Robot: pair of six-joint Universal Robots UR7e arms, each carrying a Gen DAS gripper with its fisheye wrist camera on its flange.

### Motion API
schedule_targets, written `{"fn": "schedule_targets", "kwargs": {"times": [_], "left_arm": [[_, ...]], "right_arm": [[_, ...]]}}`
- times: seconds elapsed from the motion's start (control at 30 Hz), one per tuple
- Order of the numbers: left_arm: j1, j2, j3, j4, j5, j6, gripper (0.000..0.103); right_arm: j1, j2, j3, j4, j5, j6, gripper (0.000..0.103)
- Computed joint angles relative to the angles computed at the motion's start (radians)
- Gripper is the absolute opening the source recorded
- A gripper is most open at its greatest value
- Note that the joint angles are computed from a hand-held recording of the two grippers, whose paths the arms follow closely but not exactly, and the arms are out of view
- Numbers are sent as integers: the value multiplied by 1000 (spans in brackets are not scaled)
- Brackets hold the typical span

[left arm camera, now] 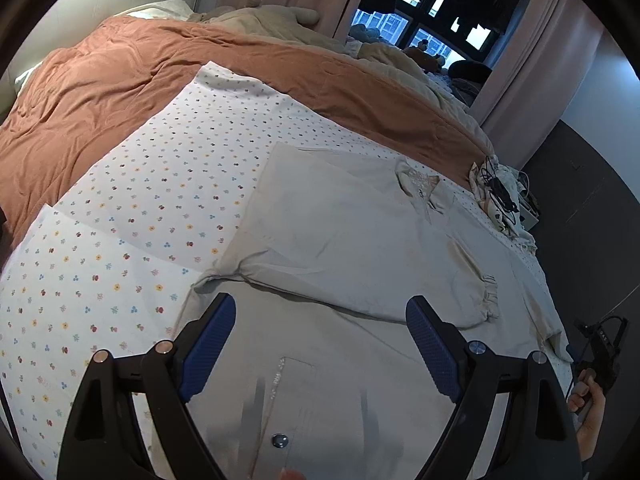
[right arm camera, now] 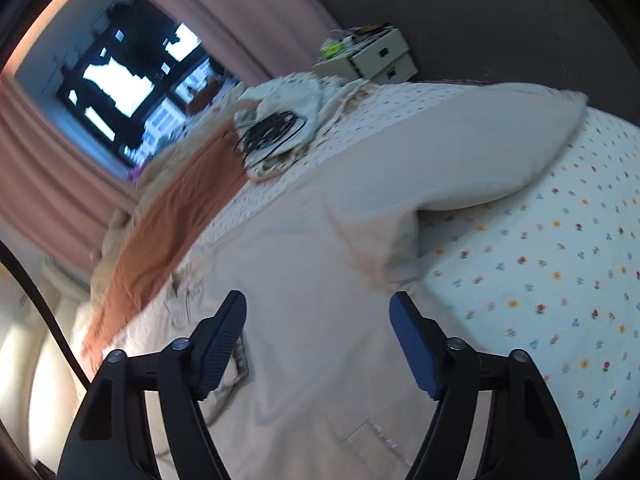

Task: Fold large clothes
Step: 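Grasp the other sleeve with the right tool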

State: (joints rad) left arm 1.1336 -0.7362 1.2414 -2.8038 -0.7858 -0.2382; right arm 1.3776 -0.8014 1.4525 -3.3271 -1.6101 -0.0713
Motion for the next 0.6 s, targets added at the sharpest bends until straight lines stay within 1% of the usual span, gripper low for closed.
{"fn": "schedule_targets", "kwargs": {"times": [0.07, 0.13, 0.27, 0.33, 0.43, 0.6], "left_arm": [[-7, 17, -9, -3, 3, -1, 88], [-12, 33, -21, -7, -8, 1, 88], [-24, 76, -57, -8, -5, 29, 88], [-29, 97, -75, -16, -4, 51, 88], [-35, 127, -96, -35, 34, 85, 88], [-26, 151, -126, -18, 48, 85, 88]], "right_arm": [[-30, -15, 15, -19, 34, 43, 70], [-61, -27, 28, -23, 80, 86, 69], [-113, -25, 29, -34, 163, 151, 58], [-135, -21, 23, -31, 195, 173, 57], [-167, -12, 0, -15, 227, 216, 57], [-208, 18, -62, 20, 299, 308, 57]]}}
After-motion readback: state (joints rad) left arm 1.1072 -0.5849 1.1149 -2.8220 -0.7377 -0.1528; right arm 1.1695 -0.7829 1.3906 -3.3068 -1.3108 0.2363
